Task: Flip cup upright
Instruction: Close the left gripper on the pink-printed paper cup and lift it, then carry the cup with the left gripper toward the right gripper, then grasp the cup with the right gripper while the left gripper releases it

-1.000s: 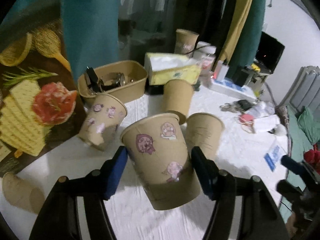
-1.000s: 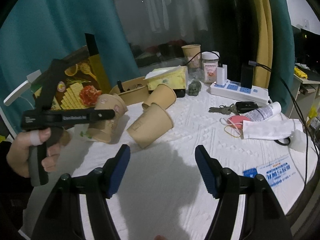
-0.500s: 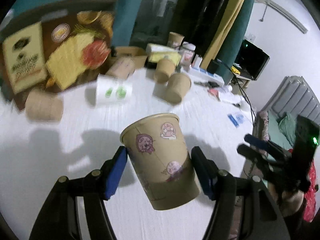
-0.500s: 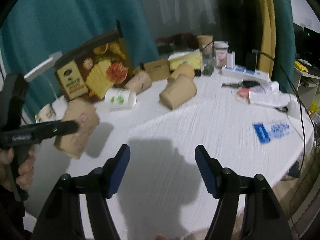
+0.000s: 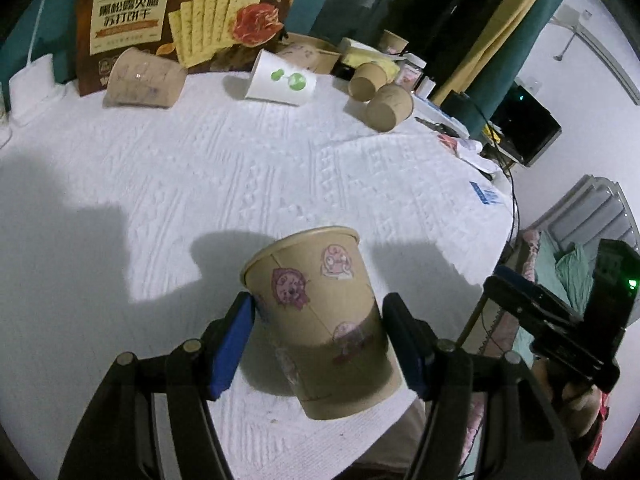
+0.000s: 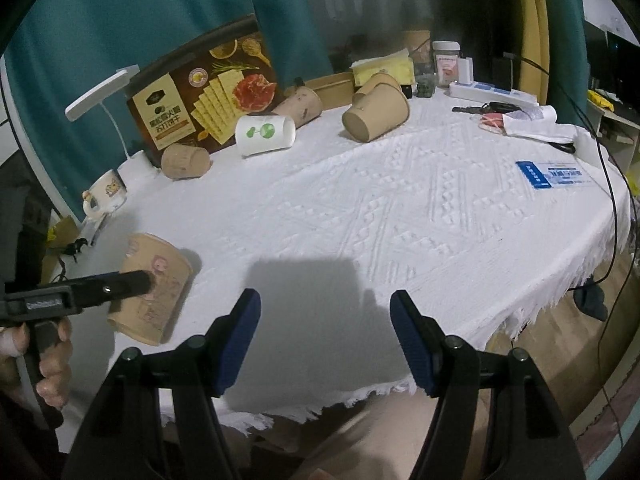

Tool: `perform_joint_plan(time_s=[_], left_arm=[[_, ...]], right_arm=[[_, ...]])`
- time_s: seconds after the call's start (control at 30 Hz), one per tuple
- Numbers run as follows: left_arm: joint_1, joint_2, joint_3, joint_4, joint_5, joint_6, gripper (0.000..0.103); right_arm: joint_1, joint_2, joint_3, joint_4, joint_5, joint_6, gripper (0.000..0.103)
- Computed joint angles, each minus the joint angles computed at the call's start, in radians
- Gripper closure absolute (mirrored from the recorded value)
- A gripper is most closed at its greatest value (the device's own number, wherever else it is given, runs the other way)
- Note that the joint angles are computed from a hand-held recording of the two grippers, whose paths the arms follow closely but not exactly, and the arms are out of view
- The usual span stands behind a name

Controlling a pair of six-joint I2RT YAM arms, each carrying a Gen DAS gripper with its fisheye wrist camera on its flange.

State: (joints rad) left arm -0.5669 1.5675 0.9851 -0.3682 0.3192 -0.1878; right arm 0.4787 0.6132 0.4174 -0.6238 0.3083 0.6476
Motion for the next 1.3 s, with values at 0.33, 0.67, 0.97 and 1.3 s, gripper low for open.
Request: perform_joint_plan(time_s=[0.33,0.67,0.97,1.3], left_arm=[[0.007,0.006,0.002,-0.01,0.03,-0.008,0.03],[0.083,-0.131,-0.059,0.013,0.144,-0.019,0.019],[0.288,-0.274,-0.159,0.006,0.174,0.103,0.017],[0.503,-0.334,-0.257,0.009,0.21,0.235,0.017]], right_arm=[[0.054,0.044,0.033,-0.021,0.039,0.033,0.038],[0.045,0.226,0.161,0.002,0.045,-0.073,0.038],[-0.018,0.598,0.372,0.13,-0.337,-0.187,0.038],[0.02,0.836,0.549,0.095,-0.479,-0.127,0.038]])
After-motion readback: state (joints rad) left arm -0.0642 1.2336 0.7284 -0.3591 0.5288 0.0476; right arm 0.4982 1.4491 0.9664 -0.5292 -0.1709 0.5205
